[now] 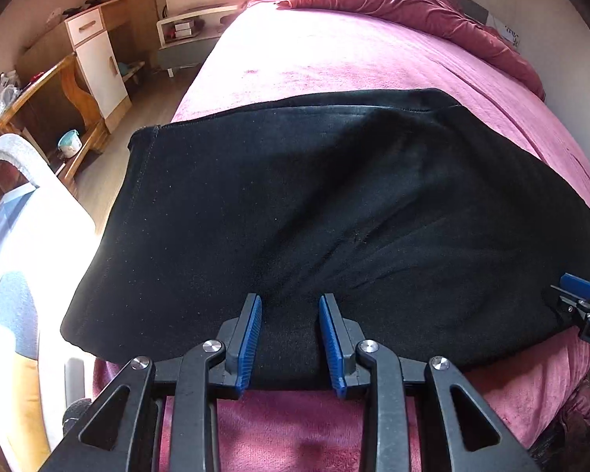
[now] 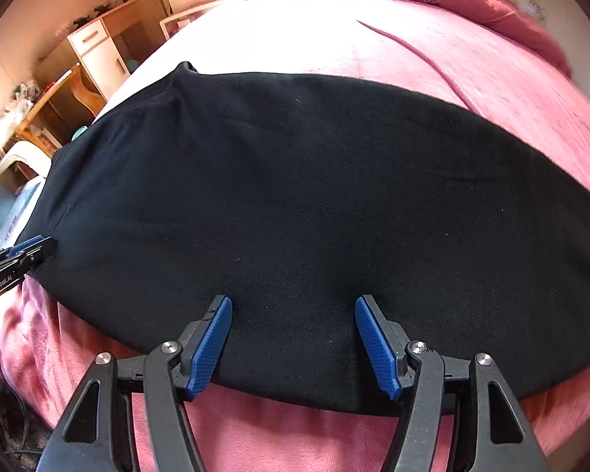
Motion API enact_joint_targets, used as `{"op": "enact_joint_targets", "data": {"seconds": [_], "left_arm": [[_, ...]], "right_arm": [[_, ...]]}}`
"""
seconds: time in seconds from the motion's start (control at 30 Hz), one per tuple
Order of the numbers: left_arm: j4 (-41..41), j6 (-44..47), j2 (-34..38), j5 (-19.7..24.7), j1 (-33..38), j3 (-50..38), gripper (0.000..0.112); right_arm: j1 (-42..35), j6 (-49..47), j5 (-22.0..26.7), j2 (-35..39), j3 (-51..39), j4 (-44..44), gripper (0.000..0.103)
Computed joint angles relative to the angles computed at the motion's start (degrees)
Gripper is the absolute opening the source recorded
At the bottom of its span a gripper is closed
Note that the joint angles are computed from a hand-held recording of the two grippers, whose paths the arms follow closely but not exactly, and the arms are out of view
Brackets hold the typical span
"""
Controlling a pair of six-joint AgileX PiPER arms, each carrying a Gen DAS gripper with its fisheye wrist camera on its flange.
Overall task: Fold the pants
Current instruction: 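Release the pants and smooth the folded stack with both grippers, then grasp the black pants leg hem with the right gripper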
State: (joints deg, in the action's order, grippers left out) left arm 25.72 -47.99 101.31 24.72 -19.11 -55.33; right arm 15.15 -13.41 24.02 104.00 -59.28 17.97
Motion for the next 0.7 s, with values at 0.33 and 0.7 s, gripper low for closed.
{"op": "enact_joint_targets", "data": {"seconds": [0.33,0.7], "left_arm": [[-15.8,14.0,-1.3,-2.2,3.6,-3.7,0.031],[-27.7,32.1,5.6,1.4,-2.2,-17.5,0.031]], "right_arm": [[-6.9,-11.1,4.1,-3.2,0.5,14.2,0.063],[-40.7,-15.5,13.6,-7.9,0.1,22.4,0.054]]}}
